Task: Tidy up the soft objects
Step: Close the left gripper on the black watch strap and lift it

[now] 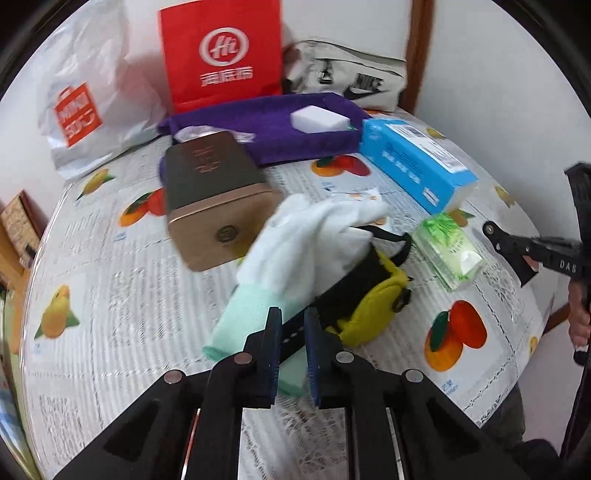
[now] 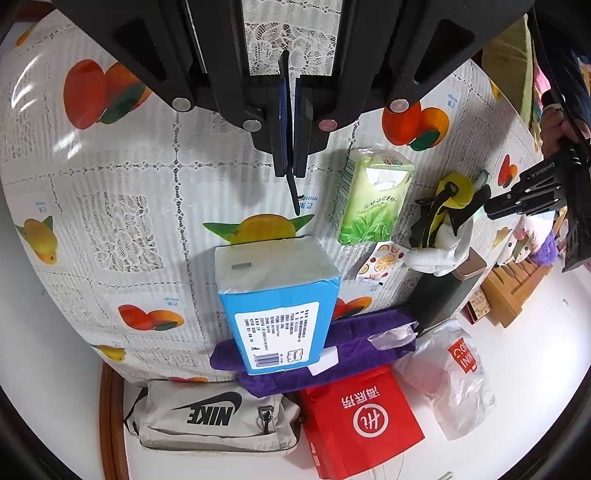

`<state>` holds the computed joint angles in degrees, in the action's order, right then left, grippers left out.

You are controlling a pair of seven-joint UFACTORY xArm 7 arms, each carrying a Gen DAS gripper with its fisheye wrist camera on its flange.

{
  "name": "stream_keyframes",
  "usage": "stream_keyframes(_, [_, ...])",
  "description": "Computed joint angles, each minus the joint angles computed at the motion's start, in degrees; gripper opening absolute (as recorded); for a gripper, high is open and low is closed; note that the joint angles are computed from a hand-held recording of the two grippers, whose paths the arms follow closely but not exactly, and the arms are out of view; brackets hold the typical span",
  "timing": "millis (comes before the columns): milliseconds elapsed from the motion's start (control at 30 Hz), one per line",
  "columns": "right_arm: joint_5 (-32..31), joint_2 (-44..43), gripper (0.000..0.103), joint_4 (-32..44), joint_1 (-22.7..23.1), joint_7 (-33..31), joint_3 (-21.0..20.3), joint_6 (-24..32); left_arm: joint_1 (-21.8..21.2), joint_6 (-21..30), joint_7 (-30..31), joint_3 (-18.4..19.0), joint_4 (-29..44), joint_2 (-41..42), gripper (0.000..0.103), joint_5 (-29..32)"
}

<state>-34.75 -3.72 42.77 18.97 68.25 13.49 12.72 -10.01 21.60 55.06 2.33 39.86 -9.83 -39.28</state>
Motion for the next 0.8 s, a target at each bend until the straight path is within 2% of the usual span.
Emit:
stream_keyframes(67, [0.01, -0.25, 0.003, -0.31, -0.07, 0.09, -0.04, -0.03, -0.48, -0.26, 1.12, -0.30, 0.10, 0.14, 0.020, -0.04])
stream_keyframes(167, [0.53, -0.64, 0.003, -0.86, -0.23, 0.01, -0.03, 0.00, -0.43, -2.15, 1.07, -1.19, 0.08, 1.18, 0.040, 2.03])
stream_keyframes(233, [0.96, -0.91, 0.003, -1.21, -0.34, -0.23, 0.03, 0.07, 0.03, -3.20, -0.70, -1.73, -0.40, 1.58, 0.040, 4.84])
stream_keyframes(333, [0.97, -1.12, 0.003, -1.65, -0.77, -0.11, 0.21, -0.25, -0.03, -2.93, -0.40, -1.47, -1.04, 1.45, 0.040, 5.68])
stream_keyframes(567, [2.35, 0.53, 0.003, -0.74, -0.29, -1.78, -0.04, -0.66, -0.50, -8.23, -4.11, -2.73, -3.45, 2.04, 0.041, 12.03])
stream_keyframes(700, [1.60, 0.62, 0.003, -0.57, -0.02, -1.02, -0.30, -0.76, -1.89, -5.55, -2.08, -0.90, -2.88, 0.93, 0.024, 8.80])
stream_keyframes(800, [1.47, 0.39, 0.003, -0.79, 0.05, -0.75, -0.41, -0.66, -2.29, -4.04, -1.16, 0.49, -2.62, -0.25, 0.023, 4.71])
